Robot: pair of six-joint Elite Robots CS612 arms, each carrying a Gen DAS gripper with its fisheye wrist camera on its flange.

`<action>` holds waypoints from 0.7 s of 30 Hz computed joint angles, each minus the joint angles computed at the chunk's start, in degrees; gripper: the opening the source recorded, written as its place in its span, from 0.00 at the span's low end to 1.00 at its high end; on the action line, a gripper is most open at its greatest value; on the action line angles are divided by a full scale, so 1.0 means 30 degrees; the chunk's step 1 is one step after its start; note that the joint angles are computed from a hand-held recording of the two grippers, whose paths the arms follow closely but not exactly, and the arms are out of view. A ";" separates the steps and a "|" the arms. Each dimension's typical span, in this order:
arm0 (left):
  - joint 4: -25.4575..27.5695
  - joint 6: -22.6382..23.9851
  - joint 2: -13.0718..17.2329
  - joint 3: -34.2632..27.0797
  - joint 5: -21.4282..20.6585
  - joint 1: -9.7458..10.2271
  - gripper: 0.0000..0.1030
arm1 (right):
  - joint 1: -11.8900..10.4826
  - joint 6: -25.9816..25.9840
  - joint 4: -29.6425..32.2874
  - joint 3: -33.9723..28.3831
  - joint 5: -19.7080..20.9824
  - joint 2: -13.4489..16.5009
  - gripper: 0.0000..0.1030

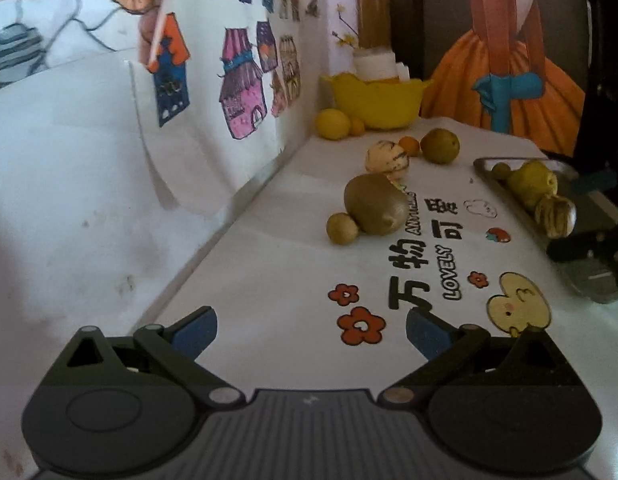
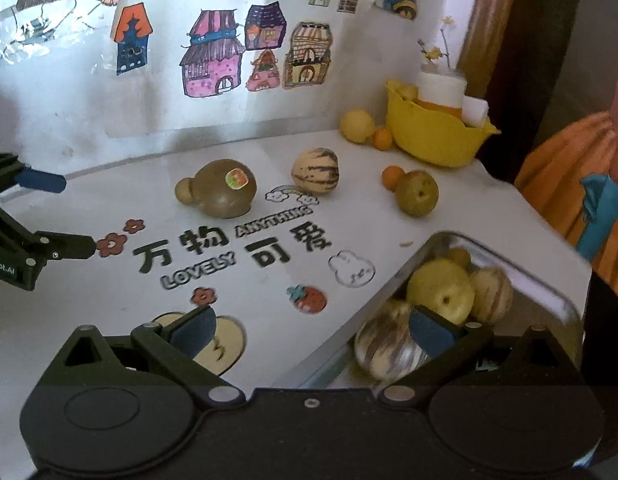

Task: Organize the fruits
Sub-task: 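Lift both grippers away from the tray toward the fruits on the mat, then move the left gripper toward a small brown fruit while the right approaches a striped pepino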

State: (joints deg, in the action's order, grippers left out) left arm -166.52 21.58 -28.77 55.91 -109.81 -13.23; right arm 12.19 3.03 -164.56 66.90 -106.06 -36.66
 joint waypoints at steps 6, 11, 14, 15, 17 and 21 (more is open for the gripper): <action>0.0208 0.1397 0.0421 -0.0791 -0.0187 -0.0063 1.00 | -0.0445 -0.1864 0.1006 -0.0791 0.1493 0.0142 0.99; 0.0562 0.2304 0.0704 -0.1367 -0.1140 -0.0121 1.00 | -0.0561 -0.4954 0.0948 -0.1877 0.1177 0.0748 0.99; 0.0532 0.3352 0.0850 -0.1571 -0.1472 -0.0243 1.00 | -0.0651 -0.6170 0.1048 -0.2536 0.0837 0.1093 0.99; 0.0520 0.3729 0.0910 -0.1654 -0.1440 -0.0306 1.00 | -0.0702 -0.6305 0.1232 -0.2721 0.0841 0.1170 0.99; 0.0279 0.4232 0.0994 -0.1692 -0.1291 -0.0400 1.00 | -0.0797 -0.6409 0.1499 -0.3012 0.0866 0.1301 0.99; 0.0080 0.4934 0.1202 -0.1923 -0.1456 -0.0493 1.00 | -0.0884 -0.6591 0.1638 -0.3308 0.0730 0.1503 0.99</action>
State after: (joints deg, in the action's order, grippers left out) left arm -166.29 36.38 -25.16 50.15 -114.18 -14.71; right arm 9.54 -16.74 -159.65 56.97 -103.87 -32.15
